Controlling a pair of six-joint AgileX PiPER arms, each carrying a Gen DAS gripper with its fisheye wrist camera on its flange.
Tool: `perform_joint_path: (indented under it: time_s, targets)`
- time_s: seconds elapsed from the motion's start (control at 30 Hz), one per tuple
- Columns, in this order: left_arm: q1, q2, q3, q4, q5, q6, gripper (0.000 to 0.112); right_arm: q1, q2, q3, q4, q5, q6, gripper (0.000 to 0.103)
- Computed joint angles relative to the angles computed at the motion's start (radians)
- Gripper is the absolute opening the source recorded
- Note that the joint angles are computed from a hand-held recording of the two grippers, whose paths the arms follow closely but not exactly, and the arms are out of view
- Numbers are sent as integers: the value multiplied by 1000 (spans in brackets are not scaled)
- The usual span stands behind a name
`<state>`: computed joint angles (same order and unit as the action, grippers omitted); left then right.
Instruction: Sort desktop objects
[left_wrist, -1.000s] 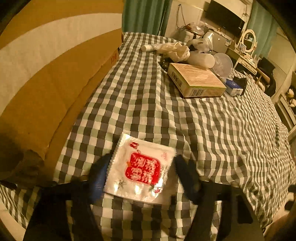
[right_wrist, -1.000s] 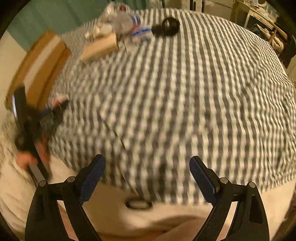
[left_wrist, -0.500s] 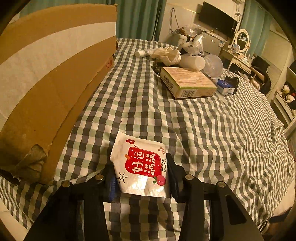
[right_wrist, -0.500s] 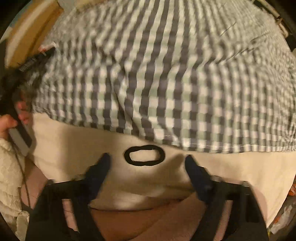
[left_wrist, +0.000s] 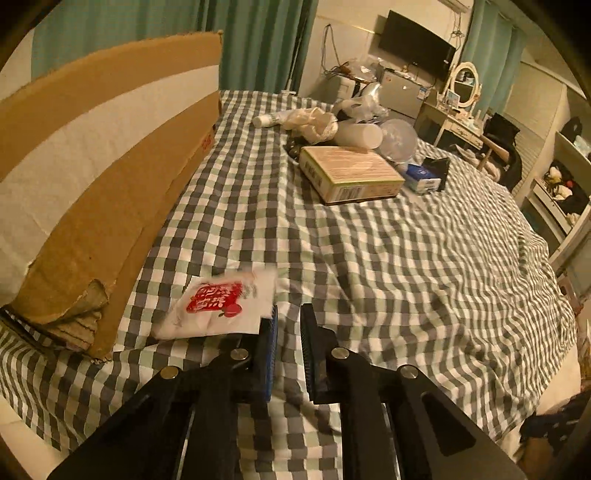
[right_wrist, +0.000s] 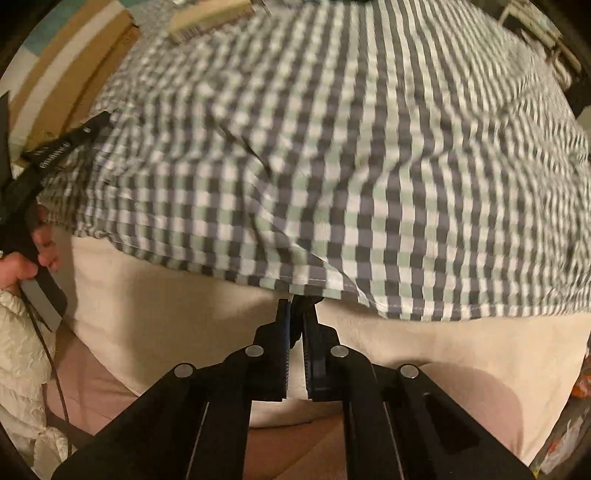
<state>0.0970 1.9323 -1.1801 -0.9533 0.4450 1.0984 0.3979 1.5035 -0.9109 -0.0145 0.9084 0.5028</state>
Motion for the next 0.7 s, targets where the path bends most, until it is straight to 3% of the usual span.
perform_joint_path:
  time_s: [0.27,0.5,0.57,0.63,0.7]
  targets:
    - [46,-80,58,-113,50,100,13,79,-76,-100,-112,74,97,6]
    - [97,-135,94,-161,63,111,14,72,53,-376,-139,75,54,6]
    - [90,-137,94,-127,43,72,26,80,83,-428,-150,48,50,6]
    - [75,-129,95,-92,7,39,59,83,91,-425,-142,-1,49,6]
    - [72,-114,91,-89,1,34,68,73,105,-393,-106,-77,22,6]
